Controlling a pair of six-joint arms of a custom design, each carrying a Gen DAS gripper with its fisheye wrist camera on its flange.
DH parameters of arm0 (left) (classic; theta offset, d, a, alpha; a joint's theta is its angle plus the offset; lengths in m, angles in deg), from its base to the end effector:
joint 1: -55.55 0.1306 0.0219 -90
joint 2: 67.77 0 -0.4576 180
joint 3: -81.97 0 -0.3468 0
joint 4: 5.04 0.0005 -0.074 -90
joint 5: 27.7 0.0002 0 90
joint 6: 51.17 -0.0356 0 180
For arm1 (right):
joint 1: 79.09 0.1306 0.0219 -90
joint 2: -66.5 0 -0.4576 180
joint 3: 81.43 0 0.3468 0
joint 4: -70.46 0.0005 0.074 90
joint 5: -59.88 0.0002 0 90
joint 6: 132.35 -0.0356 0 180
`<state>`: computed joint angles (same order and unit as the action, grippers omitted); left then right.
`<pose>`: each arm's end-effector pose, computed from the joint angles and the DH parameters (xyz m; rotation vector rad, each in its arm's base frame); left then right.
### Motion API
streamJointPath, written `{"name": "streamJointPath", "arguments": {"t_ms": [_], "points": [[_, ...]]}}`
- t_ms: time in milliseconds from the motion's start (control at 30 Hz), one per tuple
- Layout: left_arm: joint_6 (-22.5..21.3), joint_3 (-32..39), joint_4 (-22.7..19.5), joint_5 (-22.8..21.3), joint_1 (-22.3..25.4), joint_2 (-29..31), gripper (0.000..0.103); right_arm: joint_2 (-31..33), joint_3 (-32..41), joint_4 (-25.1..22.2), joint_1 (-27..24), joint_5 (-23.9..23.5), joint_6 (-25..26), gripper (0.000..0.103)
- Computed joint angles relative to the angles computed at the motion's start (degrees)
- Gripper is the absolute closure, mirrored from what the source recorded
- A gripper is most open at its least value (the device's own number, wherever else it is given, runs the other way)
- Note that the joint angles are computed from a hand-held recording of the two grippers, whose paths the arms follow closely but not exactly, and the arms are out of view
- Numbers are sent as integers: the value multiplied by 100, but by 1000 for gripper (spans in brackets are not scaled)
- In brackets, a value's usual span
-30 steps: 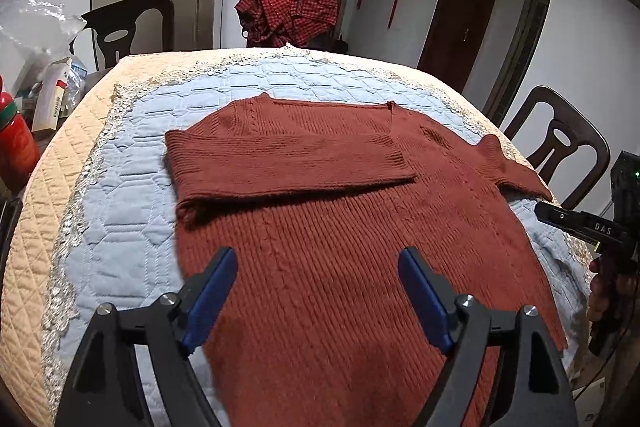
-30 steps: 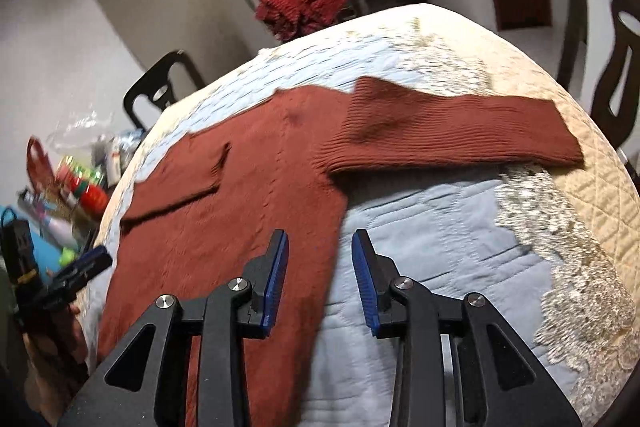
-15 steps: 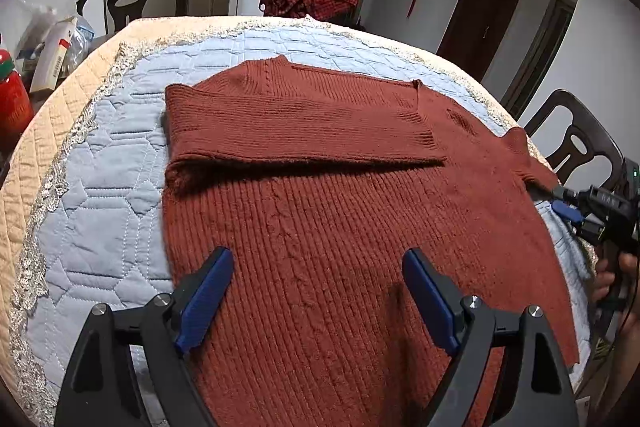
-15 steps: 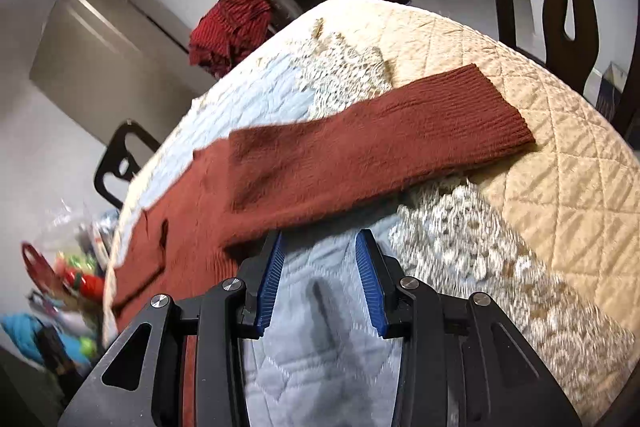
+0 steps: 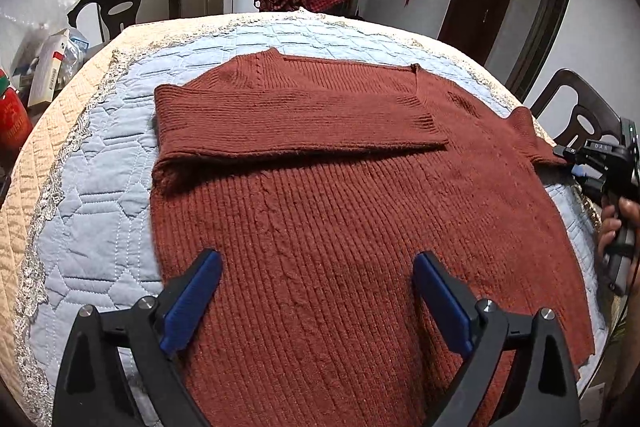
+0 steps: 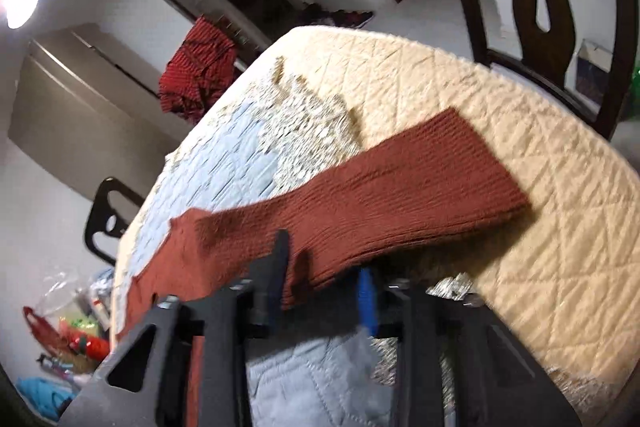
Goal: Fold small clothes
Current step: 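Grasp the cuff of the other sleeve with the right tool, then fold the held sleeve across the sweater body with the right tool, release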
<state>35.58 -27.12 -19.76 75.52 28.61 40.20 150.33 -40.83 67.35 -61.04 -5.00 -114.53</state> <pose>0.4480 -0.2374 0.2714 0.7469 2.3843 -0.4607 0.2887 0.0777 0.2710 1.2256 1.9488 0.2903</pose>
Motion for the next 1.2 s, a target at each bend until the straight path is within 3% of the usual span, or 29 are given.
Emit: {"name": "streamJointPath", "arguments": {"t_ms": [133,267,333,400,500,533,633,700,767,933,1067,1200], "points": [[-2,9,-2,-58,-33,7,5,-121,103,-144,-13,86,162,89],[-2,8,2,-54,-34,10,5,-241,459,-485,298,522,571,90],[-1,8,3,-52,-33,10,5,-185,777,-819,445,708,827,90],[-1,9,1,-50,-32,10,5,-39,1162,-1446,496,864,958,89],[22,14,15,17,-8,14,5,111,1392,-2234,466,886,665,89],[40,12,26,50,-1,15,4,103,1341,-2294,463,891,575,89],[50,22,21,128,28,23,4,-93,837,-1757,299,577,269,87],[34,27,11,148,39,25,3,-278,546,-1435,236,532,54,73],[34,27,11,148,39,25,3,-448,383,-1364,192,596,-146,68],[46,22,18,206,57,23,3,-598,83,-854,-283,80,-152,68],[48,22,25,257,83,26,3,-509,6,-724,-511,-145,-141,68],[28,18,17,251,90,21,3,-565,-13,-834,-582,33,-182,79]]}}
